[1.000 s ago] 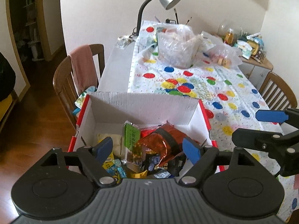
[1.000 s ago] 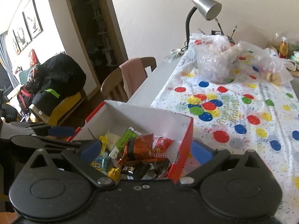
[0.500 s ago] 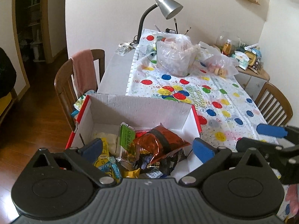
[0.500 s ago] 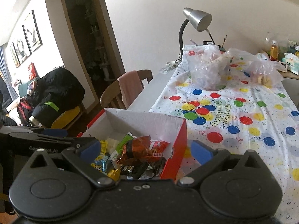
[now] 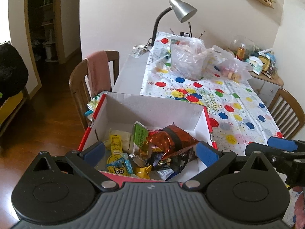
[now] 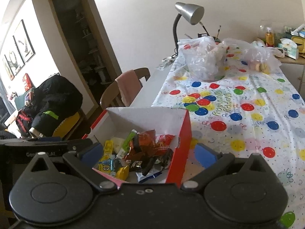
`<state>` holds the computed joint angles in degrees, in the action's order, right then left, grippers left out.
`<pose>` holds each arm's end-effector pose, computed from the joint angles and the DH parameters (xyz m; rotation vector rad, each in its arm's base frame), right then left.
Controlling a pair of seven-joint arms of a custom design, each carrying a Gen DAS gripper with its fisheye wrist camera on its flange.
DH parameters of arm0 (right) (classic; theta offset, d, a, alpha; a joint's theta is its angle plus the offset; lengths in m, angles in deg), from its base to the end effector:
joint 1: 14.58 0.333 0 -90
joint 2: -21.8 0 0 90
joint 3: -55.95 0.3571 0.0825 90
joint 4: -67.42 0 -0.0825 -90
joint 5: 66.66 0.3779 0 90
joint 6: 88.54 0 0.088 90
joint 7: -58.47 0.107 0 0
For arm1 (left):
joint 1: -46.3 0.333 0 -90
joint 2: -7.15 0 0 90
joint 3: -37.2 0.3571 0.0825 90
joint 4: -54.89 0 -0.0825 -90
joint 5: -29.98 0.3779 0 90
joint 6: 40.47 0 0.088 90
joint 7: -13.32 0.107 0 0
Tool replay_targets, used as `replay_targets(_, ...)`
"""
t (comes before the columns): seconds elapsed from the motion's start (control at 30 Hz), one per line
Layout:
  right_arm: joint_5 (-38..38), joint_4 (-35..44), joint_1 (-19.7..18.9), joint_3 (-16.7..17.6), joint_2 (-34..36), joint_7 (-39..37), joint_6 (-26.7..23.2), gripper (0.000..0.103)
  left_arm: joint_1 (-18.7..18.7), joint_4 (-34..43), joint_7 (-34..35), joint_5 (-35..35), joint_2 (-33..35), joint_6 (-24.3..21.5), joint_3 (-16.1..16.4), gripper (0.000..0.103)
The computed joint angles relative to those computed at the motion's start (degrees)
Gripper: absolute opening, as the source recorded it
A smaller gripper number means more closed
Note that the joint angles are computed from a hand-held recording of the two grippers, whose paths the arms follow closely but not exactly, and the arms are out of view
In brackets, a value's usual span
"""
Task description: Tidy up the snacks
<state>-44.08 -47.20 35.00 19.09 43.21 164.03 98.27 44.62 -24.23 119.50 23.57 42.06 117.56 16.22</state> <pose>0.6356 0.1567 0.4670 -1.3152 1.8153 -0.6533 0.7531 -0.2183 0.5043 -1.3918 2.1993 -1.0524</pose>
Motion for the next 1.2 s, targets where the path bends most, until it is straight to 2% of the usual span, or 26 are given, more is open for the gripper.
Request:
replay_targets(0.2, 0.8, -0.2, 2.3, -2.1, 0.4, 0.9, -0.5, 0.103, 0.1, -2.4, -0.4, 0.7, -1.3, 1.8, 0.1, 0.103)
replay_targets(0.33, -0.5, 0.1, 6.4, -7.0, 1.9, 2.8, -1.6, 0.103, 0.6, -3.3, -0.3, 0.6, -1.8, 2.7, -0.3, 0.103)
replay_targets(0.43, -0.9, -0.3, 6.0, -6.3, 1.7, 3.2, -0.7, 0.103, 0.8, -3.3, -0.2, 0.6, -1.8, 2.4, -0.5, 0.103)
replay_targets(0.53, -0.6, -0.2, 7.2, -7.5, 2.0, 3.4, -1.0, 0.103, 1.0, -3.6, 0.1, 0.4, -2.0, 2.2, -0.8, 0.103)
replay_targets(0.63, -0.6, -0.4, 6.6, -6.7, 1.8, 3.1, -0.6, 0.103, 1.1, -3.6, 0.5, 0.2, -2.1, 2.1, -0.8, 0.103)
replay_targets(0.93, -0.2, -0.2, 8.7, -9.1, 2.3, 3.7, -1.2, 0.103, 1.1, -3.9, 1.0, -0.1, -2.3, 2.4, -1.0, 0.103)
replay_targets(1.2, 0.0, -0.7, 9.1, -9.6, 2.2, 4.2, -1.0, 0.103, 1.0, -4.0, 1.6, -0.4, -2.4, 2.5, -1.1, 0.103)
